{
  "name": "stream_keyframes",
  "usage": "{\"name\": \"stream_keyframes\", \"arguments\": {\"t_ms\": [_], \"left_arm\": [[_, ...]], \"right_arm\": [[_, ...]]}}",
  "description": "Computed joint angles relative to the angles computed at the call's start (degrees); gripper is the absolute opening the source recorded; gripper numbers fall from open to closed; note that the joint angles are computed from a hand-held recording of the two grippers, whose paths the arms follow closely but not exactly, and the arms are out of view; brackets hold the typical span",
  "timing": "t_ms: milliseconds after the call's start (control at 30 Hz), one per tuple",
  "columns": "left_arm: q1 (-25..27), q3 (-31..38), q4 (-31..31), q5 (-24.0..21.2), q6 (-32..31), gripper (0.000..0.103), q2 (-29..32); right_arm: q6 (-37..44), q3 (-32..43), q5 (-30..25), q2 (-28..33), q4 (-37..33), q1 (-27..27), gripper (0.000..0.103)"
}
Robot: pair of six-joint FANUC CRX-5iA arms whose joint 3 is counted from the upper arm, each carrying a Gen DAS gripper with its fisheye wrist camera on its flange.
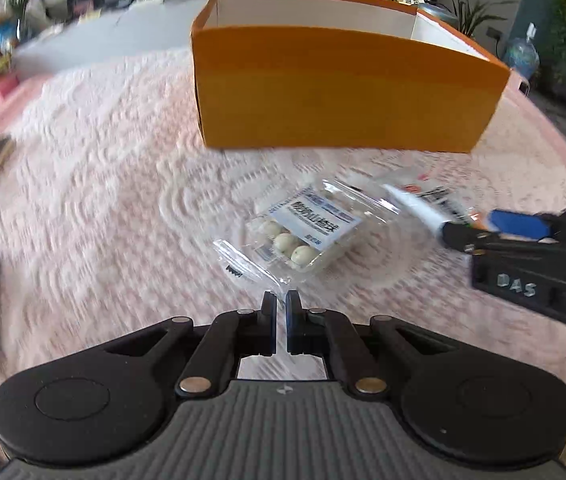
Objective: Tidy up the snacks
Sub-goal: 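Position right tool over the white spicy-strip packet while left tool approaches the yogurt ball pack, then grasp the white spicy-strip packet with right tool while left tool grasps the clear yogurt ball pack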
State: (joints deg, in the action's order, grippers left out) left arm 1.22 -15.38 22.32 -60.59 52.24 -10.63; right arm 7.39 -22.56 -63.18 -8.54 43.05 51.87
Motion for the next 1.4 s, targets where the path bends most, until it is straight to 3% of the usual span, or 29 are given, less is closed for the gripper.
{"name": "stream_keyframes", "arguments": {"t_ms": [233,367,433,467,633,700,1067,1400], "left_arm": [[1.82,-2.07,2.49,-5.56,-1.23,0.006,-2.27],[2.90,-3.59,7.74,-10.24,-7.17,0.006,-2.76],[2.87,-4.74,9.11,-9.92,-10.30,0.010,-4.06],[2.82,-5.41,9.44,-8.79,-11.83,0.014,-4.97],[3.00,-9.08,12.22,-0.64,-18.93,0.069,-8.15],[2.98,-10.30,13.64,2.26,-21.10,0.080,-8.33],[0.88,-10.08,16.00,5.93,-29.30,0.088,-3.06],[0.62,-11.39,20.12,7.23,-29.18,0.088,0.66]], "right_arm": [[1.70,1.62,0.59,-3.19,-7.20,2.05,0.051],[-0.06,0.71,2.58,-6.13,-10.55,2.36,0.051],[-1.07,0.03,2.09,-7.08,-10.58,3.33,0.051],[-1.68,-0.36,1.49,-7.43,-9.85,3.91,0.052],[-6.14,-3.54,1.03,-9.35,-4.56,5.39,0.063],[-8.10,-4.27,0.84,-9.52,-2.73,5.48,0.063],[-8.45,-6.43,0.66,-7.06,1.76,4.65,0.070],[-6.92,-6.90,1.41,-5.09,3.41,2.91,0.069]]}}
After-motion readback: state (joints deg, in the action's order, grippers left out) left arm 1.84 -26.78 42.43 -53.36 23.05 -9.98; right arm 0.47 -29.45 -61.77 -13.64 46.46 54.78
